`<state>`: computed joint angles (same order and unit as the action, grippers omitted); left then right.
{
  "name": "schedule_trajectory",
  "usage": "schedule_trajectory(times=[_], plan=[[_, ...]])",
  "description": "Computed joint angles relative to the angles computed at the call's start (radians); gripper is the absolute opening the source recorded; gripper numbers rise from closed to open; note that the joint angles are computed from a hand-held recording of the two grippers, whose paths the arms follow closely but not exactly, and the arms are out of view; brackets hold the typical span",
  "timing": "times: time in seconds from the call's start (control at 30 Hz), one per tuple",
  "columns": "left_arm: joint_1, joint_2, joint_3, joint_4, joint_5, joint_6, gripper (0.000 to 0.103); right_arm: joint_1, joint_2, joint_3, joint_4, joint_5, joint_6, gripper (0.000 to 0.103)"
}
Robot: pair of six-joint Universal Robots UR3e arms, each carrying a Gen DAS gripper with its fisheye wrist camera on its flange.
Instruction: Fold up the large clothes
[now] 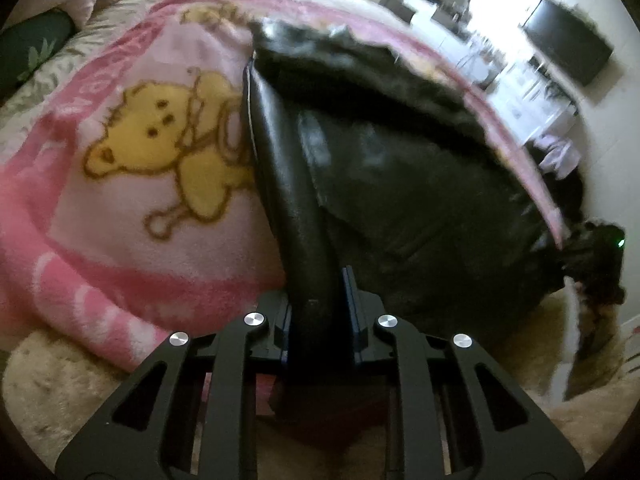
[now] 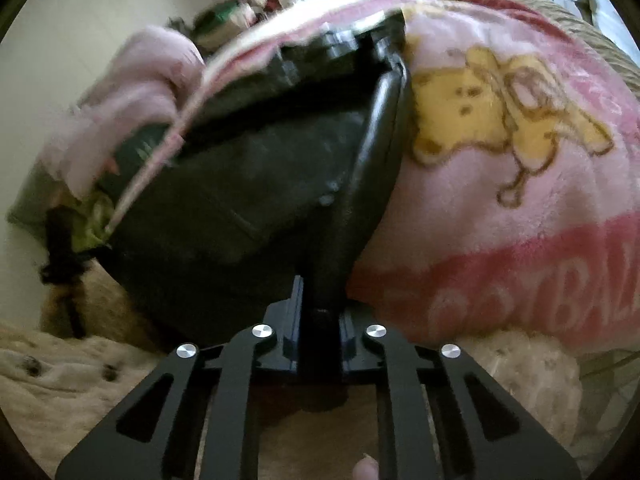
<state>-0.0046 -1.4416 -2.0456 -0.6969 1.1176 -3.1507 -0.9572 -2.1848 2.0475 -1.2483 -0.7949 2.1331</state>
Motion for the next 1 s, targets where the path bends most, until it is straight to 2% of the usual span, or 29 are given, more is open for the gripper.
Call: schedule_trajectory(times=[0.07, 0.17, 0.27, 0.37, 0.43, 0.5, 0.7, 0.87, 1.0], plan=[[0.036, 0.03, 0.01, -0.013, -0.045, 0.002, 0.008, -0.045, 0.007, -0.063, 0.107, 0.068, -0.067, 0.01], [0.094, 0.02, 0.059, 0.008, -0.151, -0.025, 0.007, -0.029, 0.054, -0.132, 0.098, 0.166, -0.053, 0.009], [0.097, -0.037, 0.146, 0.06, -0.176, -0.067, 0.007, 0.051, 0.134, -0.161, -0.118, 0.254, 0.134, 0.009], [0.09, -0.114, 0.242, 0.116, -0.174, -0.146, 0.007, 0.126, 0.248, -0.175, -0.432, 0.299, 0.394, 0.009], [0.086, -0.167, 0.3, 0.152, -0.178, -0.197, 0.007, 0.129, 0.305, -0.198, -0.526, 0.325, 0.467, 0.009], [0.078, -0.224, 0.384, 0.158, -0.164, -0.223, 0.007, 0.185, 0.408, -0.224, -0.764, 0.322, 0.664, 0.009], [0.036, -0.427, 0.694, 0.112, -0.108, -0.296, 0.007, 0.307, 0.654, -0.379, -1.127, 0.246, 0.978, 0.009], [0.01, -0.582, 0.942, 0.013, -0.059, -0.298, 0.007, 0.378, 0.809, -0.534, -1.222, 0.172, 1.107, 0.009], [-0.009, -0.706, 1.145, -0.076, -0.027, -0.309, 0.007, 0.429, 0.929, -0.691, -1.21, 0.102, 1.138, 0.009]])
